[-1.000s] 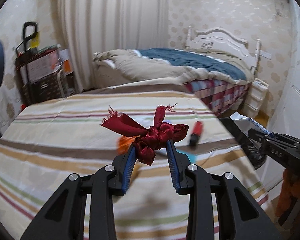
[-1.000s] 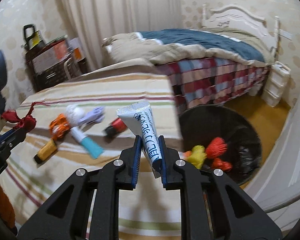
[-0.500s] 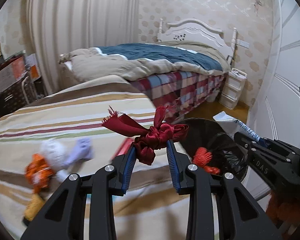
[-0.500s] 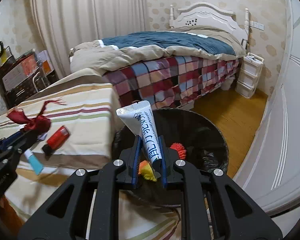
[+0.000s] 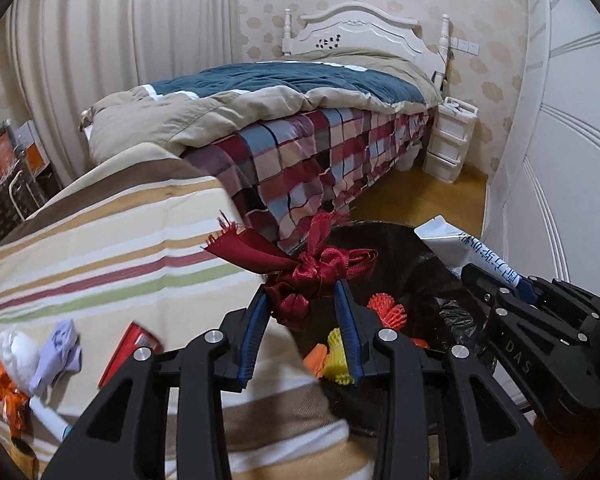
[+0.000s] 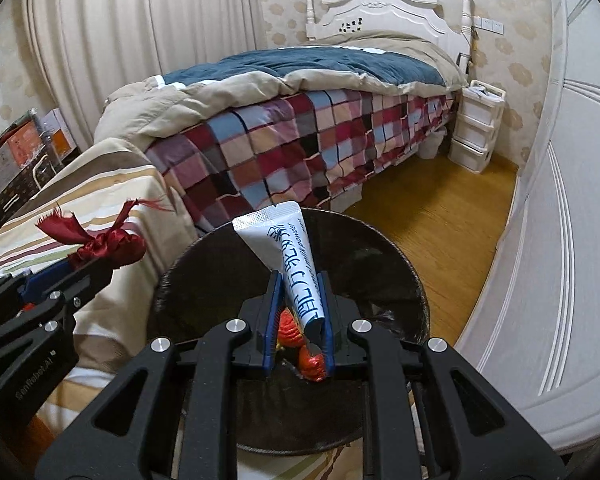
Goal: Collect trash
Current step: 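Carry the red ribbon and white tube over the black bin with both grippers, then open both grippers to drop the ribbon and tube into the bin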
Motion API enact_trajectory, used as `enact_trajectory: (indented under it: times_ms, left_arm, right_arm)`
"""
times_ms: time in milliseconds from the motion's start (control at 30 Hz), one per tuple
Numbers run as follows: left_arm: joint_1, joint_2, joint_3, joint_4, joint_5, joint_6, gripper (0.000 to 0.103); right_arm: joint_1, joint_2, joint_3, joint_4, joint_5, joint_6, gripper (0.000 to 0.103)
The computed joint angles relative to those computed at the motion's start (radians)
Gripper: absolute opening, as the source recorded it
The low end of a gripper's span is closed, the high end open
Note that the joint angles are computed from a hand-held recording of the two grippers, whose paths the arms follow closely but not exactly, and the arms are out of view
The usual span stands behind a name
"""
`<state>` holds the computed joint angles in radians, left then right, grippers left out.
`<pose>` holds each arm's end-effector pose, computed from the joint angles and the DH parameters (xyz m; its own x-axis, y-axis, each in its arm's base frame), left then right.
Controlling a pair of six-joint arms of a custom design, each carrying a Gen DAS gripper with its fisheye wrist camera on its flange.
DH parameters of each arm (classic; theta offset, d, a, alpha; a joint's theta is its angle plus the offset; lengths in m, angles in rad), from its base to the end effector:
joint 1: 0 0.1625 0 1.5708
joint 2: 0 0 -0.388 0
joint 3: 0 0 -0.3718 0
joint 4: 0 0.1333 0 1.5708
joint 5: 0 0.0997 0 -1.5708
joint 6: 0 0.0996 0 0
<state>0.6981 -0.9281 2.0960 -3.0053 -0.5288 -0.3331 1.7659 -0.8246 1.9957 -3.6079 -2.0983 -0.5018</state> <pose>-0.2327 -0.4815 0.1089 -0.7128 0.0243 -0.7010 0.5354 0.6645 -0.5213 0.1859 -0.5119 0.1251 -0.7479 -0.1228 0.6523 -0.5536 0.6576 -0.5110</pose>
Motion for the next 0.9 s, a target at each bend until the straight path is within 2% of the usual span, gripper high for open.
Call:
enact_trajectory:
  times_ms: [100, 133, 167, 233, 267, 400, 433, 500, 567, 667, 767, 900]
  left_arm:
    - [0.003, 0.003, -0.009, 0.015, -0.007, -0.004, 0.057]
    - [0.002, 0.003, -0.008, 0.012, -0.002, -0.005, 0.069]
    - [0.000, 0.004, -0.006, -0.003, 0.002, 0.001, 0.074]
    - [-0.009, 0.003, 0.006, -0.019, 0.019, 0.003, 0.077]
    - [-0.010, 0.005, 0.005, -0.016, 0.026, 0.003, 0.080]
    - [-0.017, -0.002, 0.011, 0.002, 0.046, -0.021, 0.082]
    - [-0.022, -0.009, 0.017, 0.009, 0.053, -0.032, 0.083]
    - [-0.030, -0.020, 0.026, 0.018, 0.068, -0.046, 0.084]
    - [-0.046, -0.042, 0.049, 0.028, 0.091, -0.067, 0.085]
    - [-0.065, -0.090, 0.088, 0.072, 0.112, -0.120, 0.086]
    - [-0.084, -0.168, 0.139, 0.190, 0.126, -0.230, 0.086]
    - [-0.116, -0.295, 0.210, 0.423, 0.150, -0.418, 0.086]
  right_arm:
    - [-0.009, 0.005, -0.005, -0.004, 0.002, 0.003, 0.023]
    - [-0.013, 0.008, -0.008, -0.007, 0.000, 0.004, 0.027]
    - [-0.016, 0.011, -0.009, -0.014, -0.003, 0.003, 0.035]
    - [-0.017, 0.018, -0.009, -0.034, -0.010, 0.001, 0.046]
    - [-0.017, 0.020, -0.007, -0.046, -0.016, 0.000, 0.047]
    - [-0.011, 0.025, 0.000, -0.075, -0.037, -0.005, 0.054]
    - [-0.010, 0.026, 0.000, -0.079, -0.039, -0.007, 0.059]
    - [0.001, 0.030, 0.004, -0.107, -0.056, -0.018, 0.063]
    - [0.008, 0.032, 0.007, -0.119, -0.065, -0.019, 0.071]
    - [0.021, 0.025, 0.024, -0.127, -0.075, -0.013, 0.078]
    - [0.036, 0.007, 0.053, -0.117, -0.069, 0.007, 0.079]
    - [0.067, -0.013, 0.104, -0.112, -0.061, 0.020, 0.079]
